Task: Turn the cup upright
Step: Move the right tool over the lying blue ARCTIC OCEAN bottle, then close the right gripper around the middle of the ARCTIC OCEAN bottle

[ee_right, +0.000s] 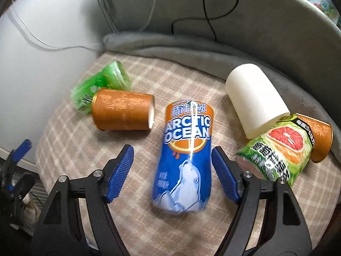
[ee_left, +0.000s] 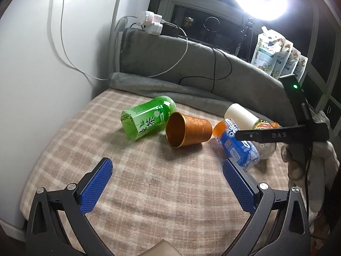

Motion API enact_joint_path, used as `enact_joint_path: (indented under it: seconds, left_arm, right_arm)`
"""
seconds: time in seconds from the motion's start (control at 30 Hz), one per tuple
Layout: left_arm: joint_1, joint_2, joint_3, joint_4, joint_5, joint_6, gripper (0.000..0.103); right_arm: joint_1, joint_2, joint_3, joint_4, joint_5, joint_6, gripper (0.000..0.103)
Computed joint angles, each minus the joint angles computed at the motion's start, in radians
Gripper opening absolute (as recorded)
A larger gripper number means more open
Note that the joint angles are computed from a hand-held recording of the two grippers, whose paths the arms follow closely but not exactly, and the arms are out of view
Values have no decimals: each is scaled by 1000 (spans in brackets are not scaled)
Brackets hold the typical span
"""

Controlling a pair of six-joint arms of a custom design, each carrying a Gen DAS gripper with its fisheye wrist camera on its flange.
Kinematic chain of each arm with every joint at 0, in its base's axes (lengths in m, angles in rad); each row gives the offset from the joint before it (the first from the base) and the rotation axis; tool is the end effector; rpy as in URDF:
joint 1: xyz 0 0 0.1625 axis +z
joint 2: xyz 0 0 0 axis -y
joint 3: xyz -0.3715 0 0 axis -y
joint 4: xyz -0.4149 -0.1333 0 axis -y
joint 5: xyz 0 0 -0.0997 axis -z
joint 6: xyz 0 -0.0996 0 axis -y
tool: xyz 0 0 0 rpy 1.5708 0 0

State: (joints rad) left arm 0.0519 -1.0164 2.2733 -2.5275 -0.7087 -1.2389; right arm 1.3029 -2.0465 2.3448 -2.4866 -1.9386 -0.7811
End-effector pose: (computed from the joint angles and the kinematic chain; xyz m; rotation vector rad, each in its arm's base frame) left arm -0.3884 -0.2294 -0.0077 0.5200 2.4462 -1.0543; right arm -0.0017 -0.3745 0.3528 0.4882 -2.4418 0.4547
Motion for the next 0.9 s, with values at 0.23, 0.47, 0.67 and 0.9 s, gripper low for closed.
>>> enact_joint_path:
  seconds: [0.23, 0.47, 0.67, 0.9]
  left_arm:
    - [1, -14, 13, 11, -5, -18, 102]
    - [0, -21, 20, 8, 2, -19, 102]
    - [-1, -21, 21, 5, 5, -19, 102]
    - [-4, -20, 19, 10, 10, -20, 102]
  right_arm:
    - [32, 94, -26, -51, -99, -9, 77]
    - [67, 160, -22, -131, -197, -41, 68]
    - [73, 170, -21, -149, -216, -46, 64]
    - [69, 126, -15, -112, -173, -23, 62]
